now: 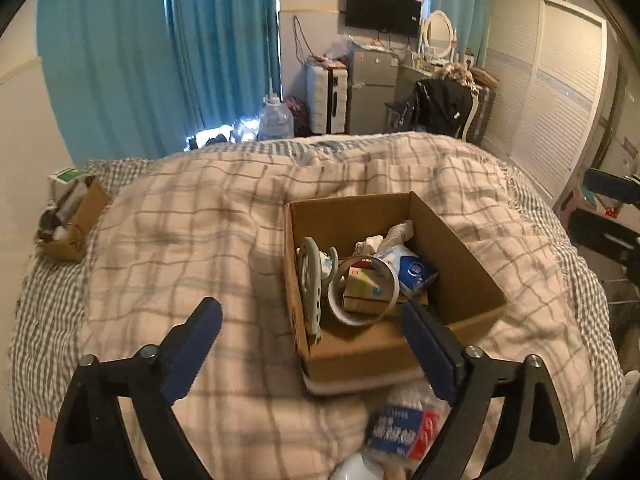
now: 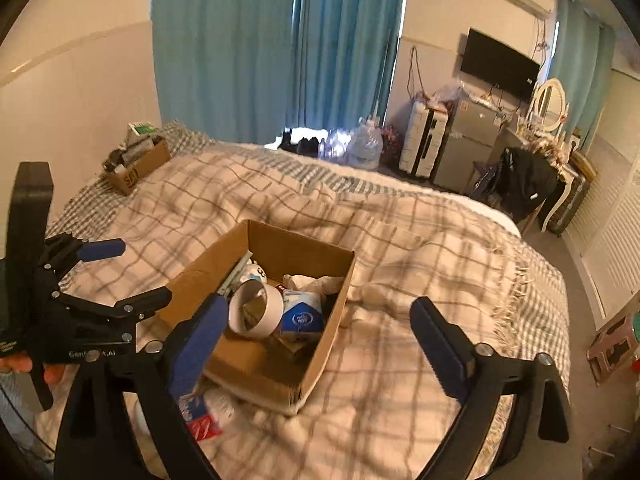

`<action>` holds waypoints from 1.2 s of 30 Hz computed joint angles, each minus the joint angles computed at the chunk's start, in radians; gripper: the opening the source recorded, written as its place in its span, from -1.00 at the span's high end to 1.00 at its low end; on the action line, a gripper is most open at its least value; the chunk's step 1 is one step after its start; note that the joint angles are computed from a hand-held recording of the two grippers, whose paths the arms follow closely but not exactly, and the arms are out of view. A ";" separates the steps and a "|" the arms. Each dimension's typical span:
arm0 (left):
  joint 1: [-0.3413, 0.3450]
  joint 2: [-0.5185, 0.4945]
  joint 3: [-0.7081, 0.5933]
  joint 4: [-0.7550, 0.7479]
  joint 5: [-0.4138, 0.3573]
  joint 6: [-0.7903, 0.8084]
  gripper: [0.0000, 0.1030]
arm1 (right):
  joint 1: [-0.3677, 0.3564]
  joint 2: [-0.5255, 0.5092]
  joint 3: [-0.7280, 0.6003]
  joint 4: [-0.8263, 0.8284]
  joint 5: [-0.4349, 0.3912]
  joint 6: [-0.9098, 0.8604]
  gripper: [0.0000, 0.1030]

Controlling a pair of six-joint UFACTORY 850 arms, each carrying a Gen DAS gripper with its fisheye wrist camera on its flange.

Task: Organize objects
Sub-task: 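Grasp the white earbuds case with the left gripper and lift it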

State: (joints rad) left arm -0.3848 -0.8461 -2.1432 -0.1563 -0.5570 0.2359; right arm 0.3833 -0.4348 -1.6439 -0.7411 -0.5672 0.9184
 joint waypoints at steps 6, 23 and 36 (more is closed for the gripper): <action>-0.006 0.190 0.317 0.123 0.186 -0.153 -0.97 | 0.071 0.088 0.136 -0.206 -0.063 0.226 -0.99; -0.051 0.237 0.623 0.349 0.281 -0.326 -0.97 | 0.086 0.024 0.288 -0.093 0.054 0.345 -0.99; -0.086 0.195 0.607 0.413 0.226 -0.241 -0.13 | 0.090 0.024 0.291 -0.064 0.038 0.343 -0.99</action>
State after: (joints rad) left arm -0.4708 -0.6506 -1.5360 0.2565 -0.3314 -0.0046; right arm 0.4731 -0.4107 -1.3531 -0.8047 -0.5294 1.2611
